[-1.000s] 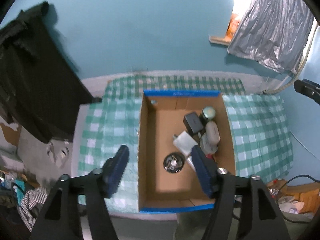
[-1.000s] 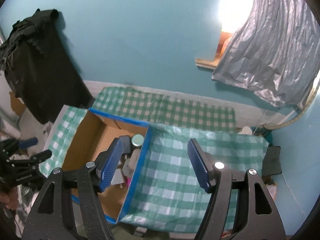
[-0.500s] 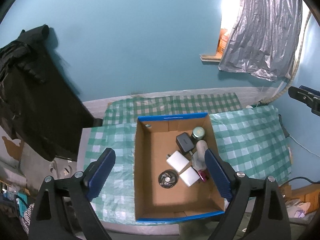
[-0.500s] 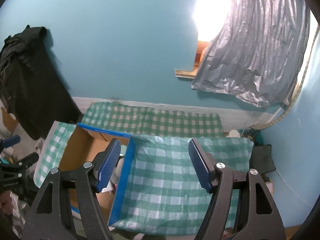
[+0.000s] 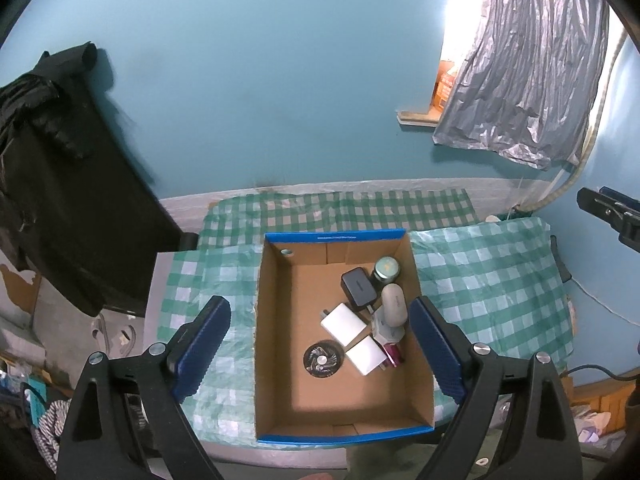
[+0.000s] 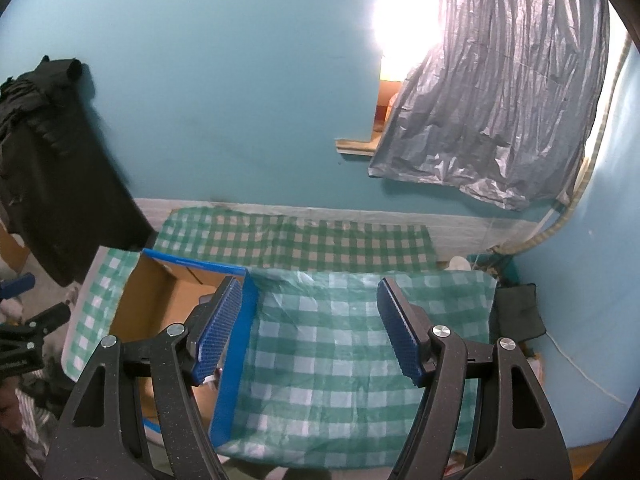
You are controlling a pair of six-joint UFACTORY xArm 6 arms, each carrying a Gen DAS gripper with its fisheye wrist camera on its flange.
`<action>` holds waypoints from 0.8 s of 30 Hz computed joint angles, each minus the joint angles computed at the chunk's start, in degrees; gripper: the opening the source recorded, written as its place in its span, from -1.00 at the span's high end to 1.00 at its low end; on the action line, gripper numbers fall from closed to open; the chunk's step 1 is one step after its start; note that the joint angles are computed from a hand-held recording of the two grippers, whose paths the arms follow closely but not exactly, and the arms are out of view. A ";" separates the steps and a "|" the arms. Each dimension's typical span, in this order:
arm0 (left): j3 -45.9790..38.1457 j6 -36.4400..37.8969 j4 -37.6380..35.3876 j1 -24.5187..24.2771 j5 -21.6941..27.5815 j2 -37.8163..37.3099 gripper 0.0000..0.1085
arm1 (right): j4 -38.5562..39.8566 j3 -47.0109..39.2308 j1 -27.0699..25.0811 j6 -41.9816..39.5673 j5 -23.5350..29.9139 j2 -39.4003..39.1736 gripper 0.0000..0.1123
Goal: Organize rigid objects
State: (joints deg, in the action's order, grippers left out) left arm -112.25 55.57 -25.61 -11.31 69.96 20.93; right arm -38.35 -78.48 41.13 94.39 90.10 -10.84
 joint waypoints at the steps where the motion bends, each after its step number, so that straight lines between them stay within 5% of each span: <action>1: 0.22 -0.11 0.15 -0.14 -0.36 -0.12 -0.70 | -0.08 0.04 0.00 0.03 -0.04 -0.02 -0.24; 24: 3.68 1.42 0.57 -1.48 -3.06 -2.23 -0.70 | 0.07 0.54 -0.07 -0.04 -0.06 -0.43 -0.24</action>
State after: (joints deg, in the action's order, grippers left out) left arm -108.56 56.98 -25.05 -12.79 66.90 18.70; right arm -38.28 -77.94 41.06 94.35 90.04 -11.27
